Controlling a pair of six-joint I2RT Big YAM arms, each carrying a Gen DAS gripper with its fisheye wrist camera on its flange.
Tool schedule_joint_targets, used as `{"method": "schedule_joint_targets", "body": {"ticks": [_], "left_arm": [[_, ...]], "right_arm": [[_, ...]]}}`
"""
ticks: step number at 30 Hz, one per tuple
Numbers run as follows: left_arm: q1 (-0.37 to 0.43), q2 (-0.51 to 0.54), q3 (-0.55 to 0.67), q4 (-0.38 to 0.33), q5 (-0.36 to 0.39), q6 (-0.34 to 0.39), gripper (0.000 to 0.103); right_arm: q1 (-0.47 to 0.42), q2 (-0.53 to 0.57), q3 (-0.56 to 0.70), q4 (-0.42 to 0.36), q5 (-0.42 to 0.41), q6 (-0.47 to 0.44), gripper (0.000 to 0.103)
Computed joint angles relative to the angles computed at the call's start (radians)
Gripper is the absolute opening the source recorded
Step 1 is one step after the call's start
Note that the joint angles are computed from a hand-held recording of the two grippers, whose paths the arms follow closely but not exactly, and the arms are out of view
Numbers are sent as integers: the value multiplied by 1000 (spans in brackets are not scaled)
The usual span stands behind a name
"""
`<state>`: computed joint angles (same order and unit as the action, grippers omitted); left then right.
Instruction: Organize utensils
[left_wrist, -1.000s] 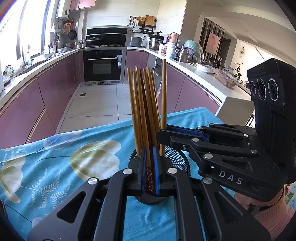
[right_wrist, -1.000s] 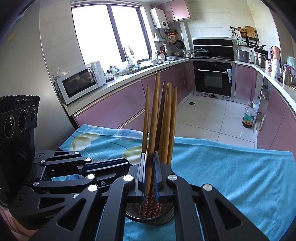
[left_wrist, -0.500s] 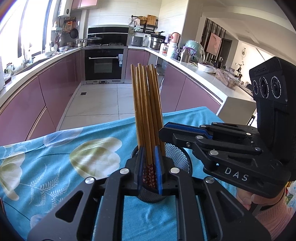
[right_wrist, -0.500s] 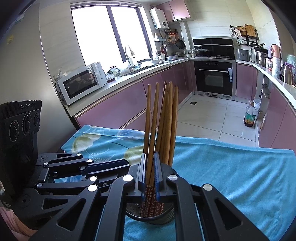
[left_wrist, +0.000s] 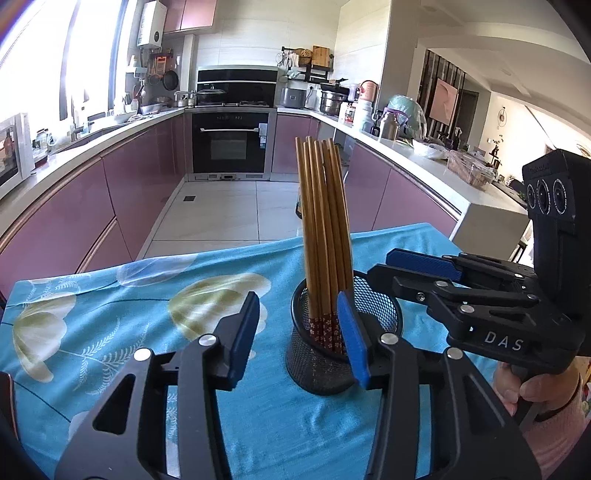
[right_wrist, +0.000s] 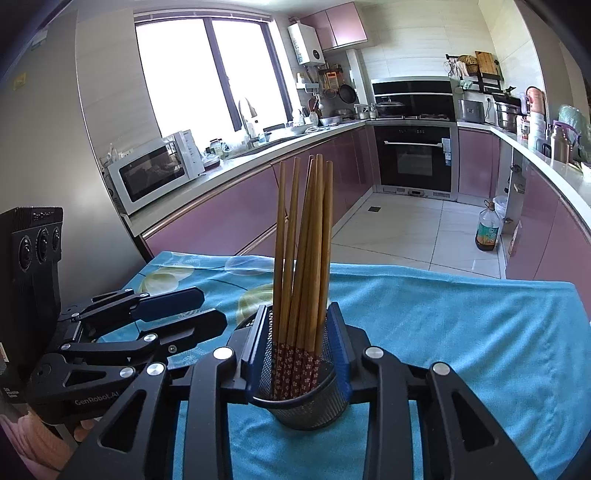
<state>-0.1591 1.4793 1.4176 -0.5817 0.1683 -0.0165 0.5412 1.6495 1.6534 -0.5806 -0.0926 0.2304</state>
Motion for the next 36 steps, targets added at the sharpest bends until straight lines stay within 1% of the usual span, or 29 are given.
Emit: {"method": "schedule_joint_targets", "body": {"ticks": [2,4,6,7,9,10,12,13,14,15,17,22,25,27,29,32,34,36], "left_arm": [[0,-16,-25,22,-20,-2,53],[-1,-32,-49,41,-38,1,58],[-3,-55,-88,84,-78,-3,65],[-1,-65,-103,100,-90,-5,68],[1,-91,-144,143,-125,-20,84],[2,-102,-159,159,-138,-26,86],[0,-127,-196,196,-181,-27,98],[-1,-139,-213,215,-194,-27,97],[0,-152,-231,233,-208,-25,97],[1,-164,-246,245,-218,-20,97],[4,-187,-276,270,-243,-13,97],[13,-238,-341,324,-274,-19,97],[18,-272,-383,366,-295,-18,97],[20,-290,-402,385,-297,-22,97],[21,-307,-421,406,-305,-30,97],[22,-331,-449,444,-320,-35,97],[27,-344,-463,456,-306,-45,97],[32,-355,-475,462,-297,-49,97]], "right_arm": [[7,-13,-20,10,28,-2,36],[10,-27,-45,29,50,2,41],[18,-44,-71,51,85,0,48],[20,-50,-82,61,99,-1,50],[28,-64,-107,83,131,-2,59],[34,-73,-124,100,154,-6,62],[43,-83,-151,126,188,-14,76],[46,-88,-164,140,200,-17,78],[49,-93,-178,155,208,-17,82],[53,-98,-191,167,222,-17,89],[59,-107,-215,196,253,-15,97],[77,-144,-281,273,305,-5,97],[98,-162,-312,313,373,-20,97],[109,-174,-334,346,405,-24,97],[119,-189,-360,390,426,-24,97],[142,-199,-389,457,491,-56,97],[154,-201,-398,478,515,-75,97],[163,-200,-397,480,524,-88,97]]}}
